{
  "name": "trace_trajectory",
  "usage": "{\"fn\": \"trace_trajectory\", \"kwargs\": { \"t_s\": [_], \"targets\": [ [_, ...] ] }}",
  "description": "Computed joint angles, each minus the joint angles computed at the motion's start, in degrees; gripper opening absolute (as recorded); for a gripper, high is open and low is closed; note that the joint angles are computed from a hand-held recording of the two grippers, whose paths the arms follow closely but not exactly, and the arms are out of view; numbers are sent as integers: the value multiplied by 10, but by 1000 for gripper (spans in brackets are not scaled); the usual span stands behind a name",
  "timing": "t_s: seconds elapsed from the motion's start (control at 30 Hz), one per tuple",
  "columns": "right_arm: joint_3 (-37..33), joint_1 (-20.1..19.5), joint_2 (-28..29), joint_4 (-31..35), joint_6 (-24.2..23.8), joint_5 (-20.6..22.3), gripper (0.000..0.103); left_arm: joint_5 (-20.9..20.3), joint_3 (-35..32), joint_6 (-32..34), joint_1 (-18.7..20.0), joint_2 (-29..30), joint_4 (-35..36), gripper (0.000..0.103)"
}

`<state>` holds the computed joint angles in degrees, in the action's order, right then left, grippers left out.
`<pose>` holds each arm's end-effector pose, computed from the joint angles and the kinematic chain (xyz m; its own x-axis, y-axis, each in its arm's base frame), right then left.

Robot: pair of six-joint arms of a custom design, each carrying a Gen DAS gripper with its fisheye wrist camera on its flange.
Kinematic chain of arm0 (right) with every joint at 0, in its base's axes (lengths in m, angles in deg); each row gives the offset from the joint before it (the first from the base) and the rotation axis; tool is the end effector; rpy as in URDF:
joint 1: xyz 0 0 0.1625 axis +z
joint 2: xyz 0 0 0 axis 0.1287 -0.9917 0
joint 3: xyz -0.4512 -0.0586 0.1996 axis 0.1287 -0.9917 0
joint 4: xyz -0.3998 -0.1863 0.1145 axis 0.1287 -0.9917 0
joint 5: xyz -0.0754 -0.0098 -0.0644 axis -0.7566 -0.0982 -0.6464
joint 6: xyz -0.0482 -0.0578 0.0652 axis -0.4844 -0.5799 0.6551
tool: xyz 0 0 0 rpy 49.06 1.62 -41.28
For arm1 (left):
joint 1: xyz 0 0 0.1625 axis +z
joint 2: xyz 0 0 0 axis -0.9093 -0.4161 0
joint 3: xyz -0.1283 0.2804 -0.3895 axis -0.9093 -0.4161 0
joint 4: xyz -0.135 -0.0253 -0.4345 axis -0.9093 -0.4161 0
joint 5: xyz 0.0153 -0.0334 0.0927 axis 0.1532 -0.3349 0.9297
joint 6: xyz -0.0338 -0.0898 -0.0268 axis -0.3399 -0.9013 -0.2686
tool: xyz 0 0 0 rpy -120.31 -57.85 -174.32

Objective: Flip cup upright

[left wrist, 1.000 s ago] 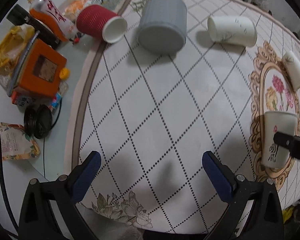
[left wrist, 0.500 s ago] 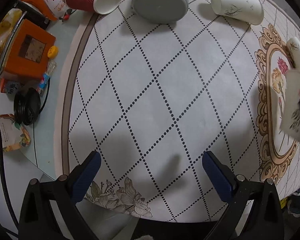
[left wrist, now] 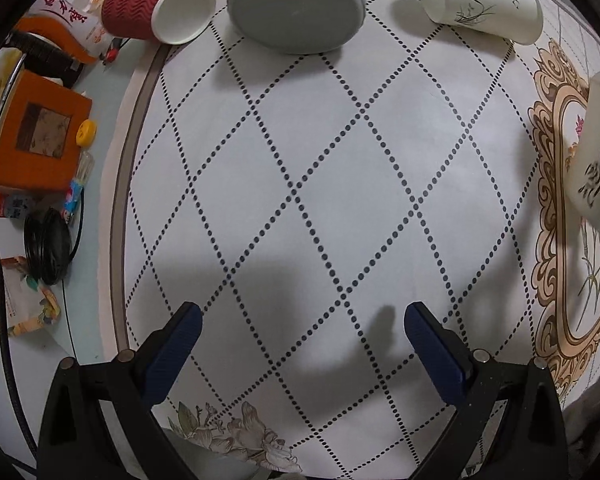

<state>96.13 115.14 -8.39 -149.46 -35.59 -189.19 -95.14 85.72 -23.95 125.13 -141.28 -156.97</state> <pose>0.4201 -0.5298 -0.0237 -0.7098 -0.3017 0.6365 -0.5855 0.7551 -0.2950 -0.0381 -0.4611 0.3223 -0.5358 -0.4187 -0.7332 -0.2843 0.9071 -0.3103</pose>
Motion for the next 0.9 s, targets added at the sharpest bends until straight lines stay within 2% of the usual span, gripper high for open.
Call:
{"fn": "trace_trajectory", "kwargs": {
  "t_s": [0.1, 0.2, 0.3, 0.33, 0.37, 0.43, 0.6, 0.63, 0.77, 0.9],
  "targets": [
    [22, 3, 5, -55, -43, -3, 59, 2, 0, 2, -6, -1, -5, 103],
    [39, 5, -4, -48, -39, -5, 60, -2, 6, -4, -22, -11, 1, 103],
    [45, 1, -26, 44, 23, -1, 62, -6, 9, -11, -37, -23, 9, 103],
    [49, 0, -37, 75, 46, 3, 66, -5, 9, -15, -43, -26, 14, 103],
    [53, 1, -44, 83, 54, 1, 72, -5, 10, -25, -53, -30, 24, 103],
    [66, 4, -62, 96, 66, -2, 77, -7, 11, -42, -72, -40, 35, 103],
    [81, 20, -112, 172, 114, -28, 81, -11, 7, -104, -132, -60, 80, 103],
    [82, 26, -123, 187, 124, -36, 85, -7, -2, -107, -136, -53, 82, 103],
    [87, 49, -166, 233, 143, -56, 100, 0, -24, -168, -196, -61, 154, 103],
    [84, 76, -214, 302, 166, -71, 103, 3, -43, -231, -256, -73, 225, 103]
  ]
}}
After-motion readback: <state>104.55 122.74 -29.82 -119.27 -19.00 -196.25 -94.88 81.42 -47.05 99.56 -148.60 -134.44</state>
